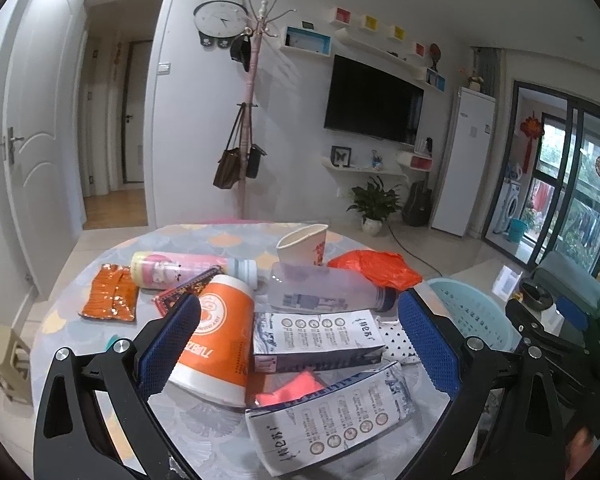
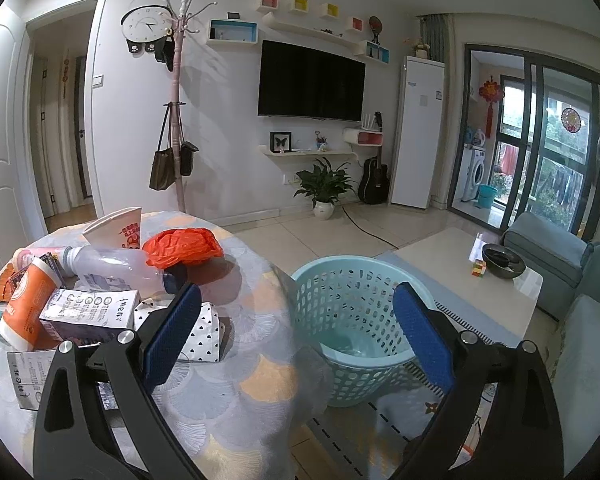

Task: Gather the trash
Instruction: 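Move both tools toward the cluttered table items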

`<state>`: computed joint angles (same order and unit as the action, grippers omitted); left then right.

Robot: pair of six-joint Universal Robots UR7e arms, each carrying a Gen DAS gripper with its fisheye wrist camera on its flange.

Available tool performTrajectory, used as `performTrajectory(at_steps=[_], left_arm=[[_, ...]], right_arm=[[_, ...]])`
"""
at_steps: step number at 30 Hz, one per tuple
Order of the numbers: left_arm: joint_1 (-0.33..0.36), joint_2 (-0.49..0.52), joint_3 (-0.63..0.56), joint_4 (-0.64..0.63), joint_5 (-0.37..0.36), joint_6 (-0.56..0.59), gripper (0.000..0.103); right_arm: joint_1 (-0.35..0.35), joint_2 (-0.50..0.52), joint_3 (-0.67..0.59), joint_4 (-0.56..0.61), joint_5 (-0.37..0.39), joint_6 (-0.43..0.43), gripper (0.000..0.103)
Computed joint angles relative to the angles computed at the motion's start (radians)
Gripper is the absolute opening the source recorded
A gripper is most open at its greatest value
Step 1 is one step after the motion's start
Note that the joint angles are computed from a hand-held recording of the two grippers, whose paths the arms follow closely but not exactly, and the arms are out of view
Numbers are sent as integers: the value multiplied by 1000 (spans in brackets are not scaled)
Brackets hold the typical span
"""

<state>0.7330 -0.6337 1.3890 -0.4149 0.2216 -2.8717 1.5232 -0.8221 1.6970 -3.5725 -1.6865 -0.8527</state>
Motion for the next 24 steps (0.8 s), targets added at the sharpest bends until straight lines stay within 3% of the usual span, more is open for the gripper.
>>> performTrajectory(at_steps=[18, 24], left_arm=[[1, -41, 45, -38, -20, -3, 95], [0, -84, 104, -79, -51, 6, 95]], right_arm=[[9, -5, 9, 11, 10, -19, 91], [12, -28, 35, 93, 49, -23, 79]])
